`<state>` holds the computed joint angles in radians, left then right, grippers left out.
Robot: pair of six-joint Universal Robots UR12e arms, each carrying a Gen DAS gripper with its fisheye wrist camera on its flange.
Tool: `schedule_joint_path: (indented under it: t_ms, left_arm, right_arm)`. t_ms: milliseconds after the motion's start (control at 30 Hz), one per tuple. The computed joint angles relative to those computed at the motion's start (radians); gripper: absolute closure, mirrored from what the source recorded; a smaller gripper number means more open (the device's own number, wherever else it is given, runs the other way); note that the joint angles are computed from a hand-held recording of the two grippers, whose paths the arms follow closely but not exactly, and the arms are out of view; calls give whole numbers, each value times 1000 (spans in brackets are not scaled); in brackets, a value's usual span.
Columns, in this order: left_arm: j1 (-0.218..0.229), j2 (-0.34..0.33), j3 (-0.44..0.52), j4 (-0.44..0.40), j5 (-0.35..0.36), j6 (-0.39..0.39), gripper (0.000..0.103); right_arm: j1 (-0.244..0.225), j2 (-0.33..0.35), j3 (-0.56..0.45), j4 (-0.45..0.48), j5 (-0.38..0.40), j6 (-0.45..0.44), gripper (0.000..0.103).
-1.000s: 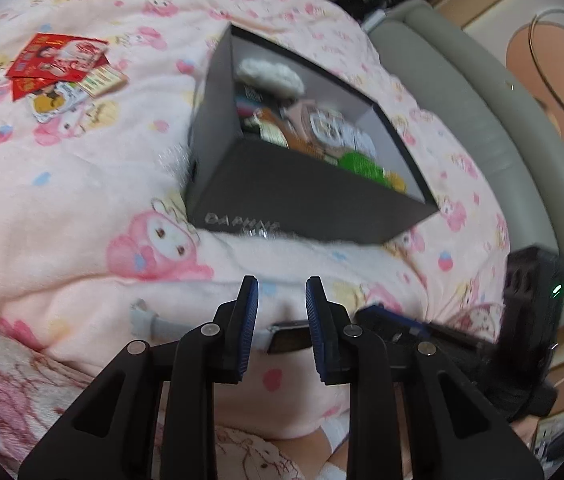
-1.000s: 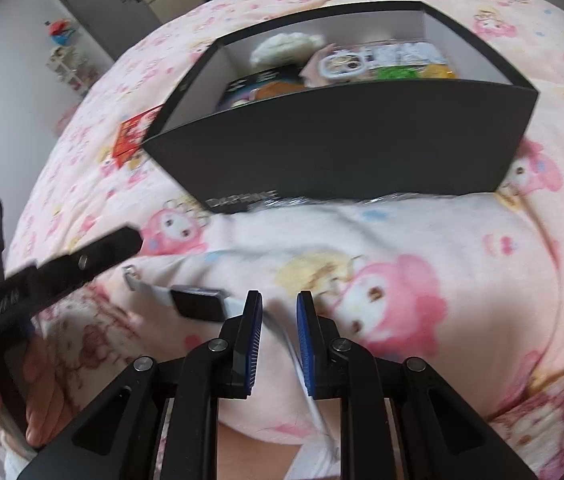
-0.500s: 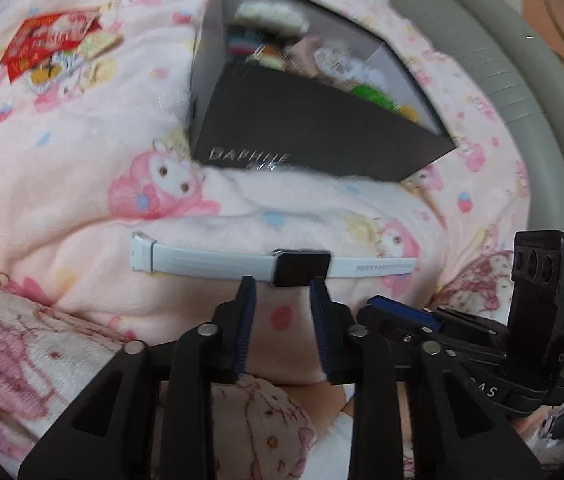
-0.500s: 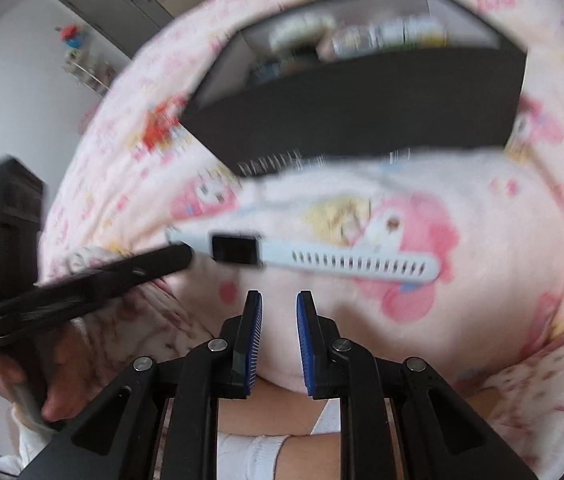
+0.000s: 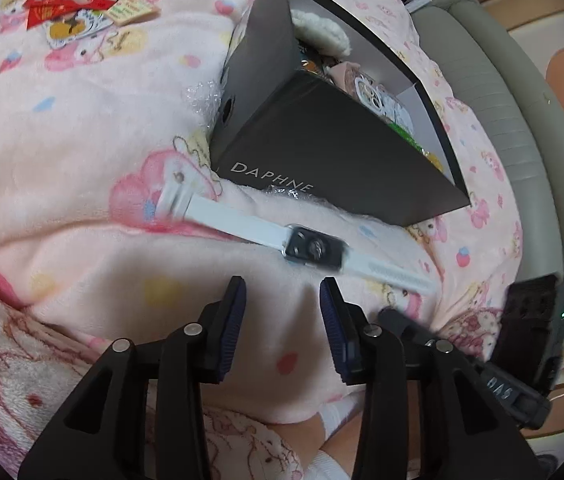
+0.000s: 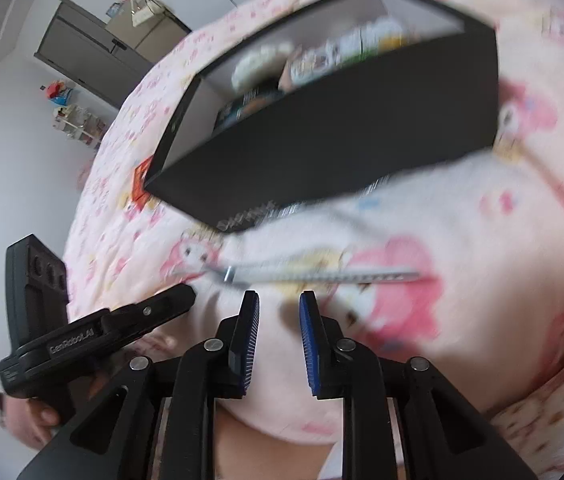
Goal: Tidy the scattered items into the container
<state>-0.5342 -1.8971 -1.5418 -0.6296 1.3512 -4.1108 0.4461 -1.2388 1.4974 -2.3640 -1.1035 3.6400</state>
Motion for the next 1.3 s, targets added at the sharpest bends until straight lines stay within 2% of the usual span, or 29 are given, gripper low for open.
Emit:
schedule_joint_path:
  t_ms: [100, 167, 267, 367, 467, 533, 600, 733, 833, 867, 900, 933, 1000, 1067, 1167, 1233, 1300]
  left_arm:
    - [13, 8, -23, 47, -18, -69, 60]
    - [23, -1, -13, 35, -36, -106, 57]
    - [31, -18, 31, -62, -31, -108, 57]
    - [36, -37, 73, -175, -32, -105, 57]
    - [42, -37, 50, -157, -64, -141, 56]
    - [47, -33, 29, -105, -66, -175, 54]
    - [51, -31, 11, -55, -55, -216, 51]
    - [56, -40, 6, -41, -65, -265, 52]
    - [49, -42, 10, -37, -50, -255, 55]
    - [47, -42, 11, -36, -48, -247, 61]
    - [45, -43, 14, -36, -52, -228, 76]
    - [44, -44, 15, -29, -61, -207, 85]
    - [40, -44, 13, 12, -75, -166, 92]
    - [30, -43, 17, 61, -66, -104, 93]
    - [17, -49, 48, 55, -26, -18, 96]
    - [11, -44, 44, 76, -14, -5, 97]
    - [18, -25, 12, 136, -32, -15, 97]
  right_arm:
    - [-7, 2, 13, -29, 37, 48, 85]
    - [-10, 3, 13, -52, 24, 74, 85]
    - [-14, 10, -5, -59, -20, 106, 76]
    - [-18, 22, -30, -17, -52, 127, 75]
    - [-28, 39, -48, 35, -33, 150, 75]
    - [-33, 54, -55, 31, -16, 166, 75]
    - [-28, 74, -74, 25, -45, 173, 75]
    - [-21, 104, -109, 72, -89, 153, 73]
    - [-15, 116, -111, 81, -93, 153, 69]
    - [-14, 118, -111, 76, -97, 146, 69]
    - [-12, 122, -113, 76, -100, 139, 69]
    - [-11, 126, -117, 82, -102, 133, 69]
    - [-11, 128, -116, 77, -104, 138, 69]
    - [-11, 118, -99, 41, -102, 146, 69]
    - [-5, 93, -69, -29, -113, 117, 71]
    - [2, 77, -64, -20, -136, 94, 72]
    - [15, 54, -62, -4, -177, 59, 72]
